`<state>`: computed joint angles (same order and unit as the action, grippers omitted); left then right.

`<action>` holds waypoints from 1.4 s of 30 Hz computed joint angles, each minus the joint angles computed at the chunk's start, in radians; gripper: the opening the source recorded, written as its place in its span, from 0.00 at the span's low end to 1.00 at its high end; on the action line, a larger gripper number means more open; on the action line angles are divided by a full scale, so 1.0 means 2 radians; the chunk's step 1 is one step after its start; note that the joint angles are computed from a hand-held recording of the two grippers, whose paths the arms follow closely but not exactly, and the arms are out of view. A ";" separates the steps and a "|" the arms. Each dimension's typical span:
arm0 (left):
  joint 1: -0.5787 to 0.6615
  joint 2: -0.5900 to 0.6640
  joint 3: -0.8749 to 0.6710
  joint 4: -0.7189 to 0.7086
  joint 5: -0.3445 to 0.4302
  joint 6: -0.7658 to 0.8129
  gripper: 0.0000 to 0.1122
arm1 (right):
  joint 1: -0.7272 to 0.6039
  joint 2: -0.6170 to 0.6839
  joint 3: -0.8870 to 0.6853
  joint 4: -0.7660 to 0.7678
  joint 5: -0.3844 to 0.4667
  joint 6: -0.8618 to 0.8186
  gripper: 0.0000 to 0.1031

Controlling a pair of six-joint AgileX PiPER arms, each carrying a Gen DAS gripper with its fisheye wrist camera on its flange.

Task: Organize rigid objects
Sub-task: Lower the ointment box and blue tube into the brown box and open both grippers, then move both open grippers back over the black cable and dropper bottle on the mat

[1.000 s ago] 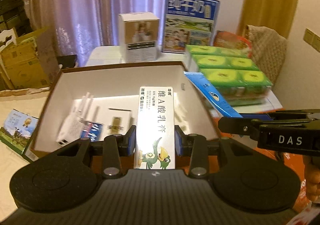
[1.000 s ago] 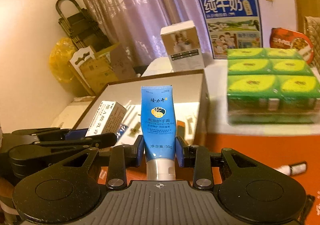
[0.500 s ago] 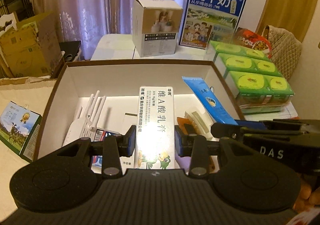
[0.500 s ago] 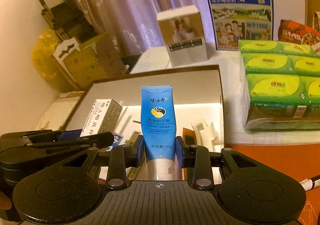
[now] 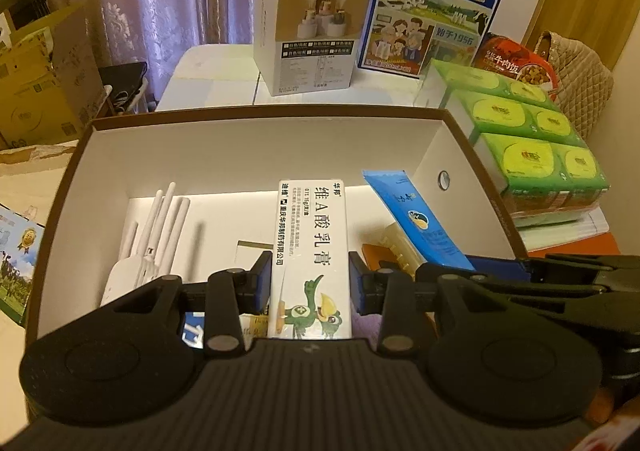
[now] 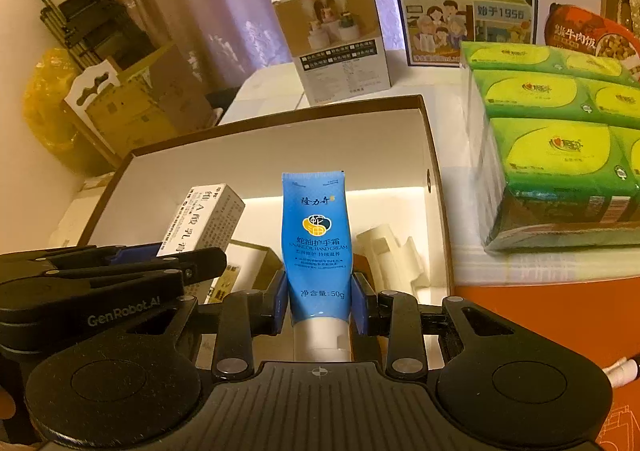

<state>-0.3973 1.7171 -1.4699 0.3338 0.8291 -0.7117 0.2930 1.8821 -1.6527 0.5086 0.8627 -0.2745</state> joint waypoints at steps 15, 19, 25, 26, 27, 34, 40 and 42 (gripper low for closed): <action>0.039 0.058 -0.054 -0.035 -0.008 0.053 0.30 | 0.010 0.073 -0.099 -0.033 0.030 0.049 0.30; 0.043 0.060 -0.053 -0.024 -0.010 0.051 0.38 | 0.007 0.086 -0.113 -0.022 0.038 0.055 0.32; 0.051 0.051 -0.041 -0.032 -0.011 0.059 0.42 | 0.011 0.083 -0.109 -0.022 0.034 0.038 0.39; 0.051 0.049 -0.039 -0.032 -0.010 0.060 0.42 | 0.012 0.082 -0.109 -0.022 0.034 0.036 0.40; 0.052 0.047 -0.037 -0.033 -0.010 0.061 0.42 | 0.013 0.082 -0.108 -0.022 0.034 0.035 0.42; 0.050 0.036 -0.026 -0.031 -0.008 0.060 0.42 | 0.015 0.078 -0.101 -0.021 0.035 0.028 0.44; 0.045 0.026 -0.019 -0.028 -0.007 0.056 0.42 | 0.014 0.071 -0.093 -0.018 0.032 0.023 0.45; 0.042 0.020 -0.015 -0.026 -0.007 0.053 0.42 | 0.013 0.066 -0.086 -0.016 0.030 0.020 0.45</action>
<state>-0.3124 1.7580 -1.5006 0.2827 0.8156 -0.6058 0.3188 2.0141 -1.8238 0.4759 0.9217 -0.2336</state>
